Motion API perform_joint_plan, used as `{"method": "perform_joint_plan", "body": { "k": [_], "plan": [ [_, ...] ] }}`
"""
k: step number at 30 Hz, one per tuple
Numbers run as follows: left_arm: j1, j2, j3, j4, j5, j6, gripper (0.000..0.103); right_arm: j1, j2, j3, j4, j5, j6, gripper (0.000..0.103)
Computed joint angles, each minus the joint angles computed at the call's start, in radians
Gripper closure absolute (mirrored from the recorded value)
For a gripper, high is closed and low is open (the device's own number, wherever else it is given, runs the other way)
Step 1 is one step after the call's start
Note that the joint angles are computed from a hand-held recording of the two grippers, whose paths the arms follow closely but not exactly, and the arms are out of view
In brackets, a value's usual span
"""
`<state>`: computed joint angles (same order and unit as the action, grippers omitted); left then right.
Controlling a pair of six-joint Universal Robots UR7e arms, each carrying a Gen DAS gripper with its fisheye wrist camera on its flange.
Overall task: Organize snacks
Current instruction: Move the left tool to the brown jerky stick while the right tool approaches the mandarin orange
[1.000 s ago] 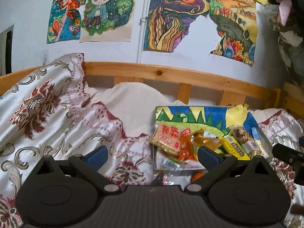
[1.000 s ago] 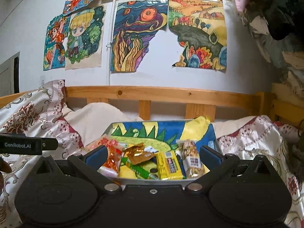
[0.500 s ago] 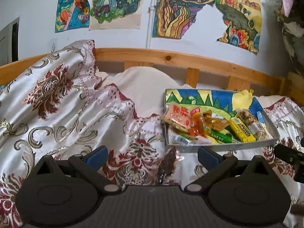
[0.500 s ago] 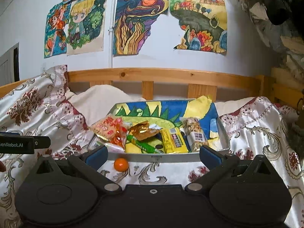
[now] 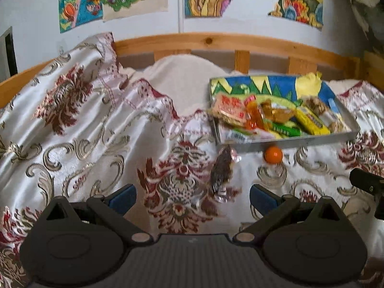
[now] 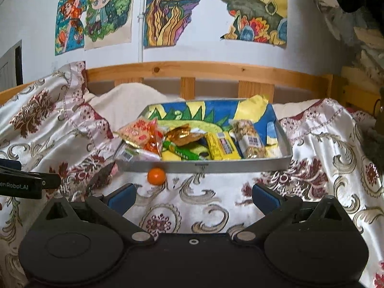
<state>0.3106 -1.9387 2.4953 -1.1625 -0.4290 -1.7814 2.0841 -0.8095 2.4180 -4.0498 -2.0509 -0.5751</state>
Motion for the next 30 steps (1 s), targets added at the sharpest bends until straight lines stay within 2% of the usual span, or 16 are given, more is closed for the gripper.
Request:
{"method": "perform_joint_plan", "body": {
  "k": [7, 12, 30],
  "plan": [
    [0.042, 0.005, 0.004, -0.08, -0.04, 0.077, 0.001, 0.005, 0.013, 0.011, 0.026, -0.009, 0.004, 0.001],
    [0.059, -0.005, 0.011, -0.108, -0.044, 0.102, 0.001, 0.009, 0.02, 0.012, 0.046, -0.013, 0.015, 0.001],
    [0.073, 0.0, -0.004, -0.079, -0.056, 0.062, 0.001, 0.024, 0.044, 0.002, 0.096, -0.018, 0.026, 0.001]
  ]
}}
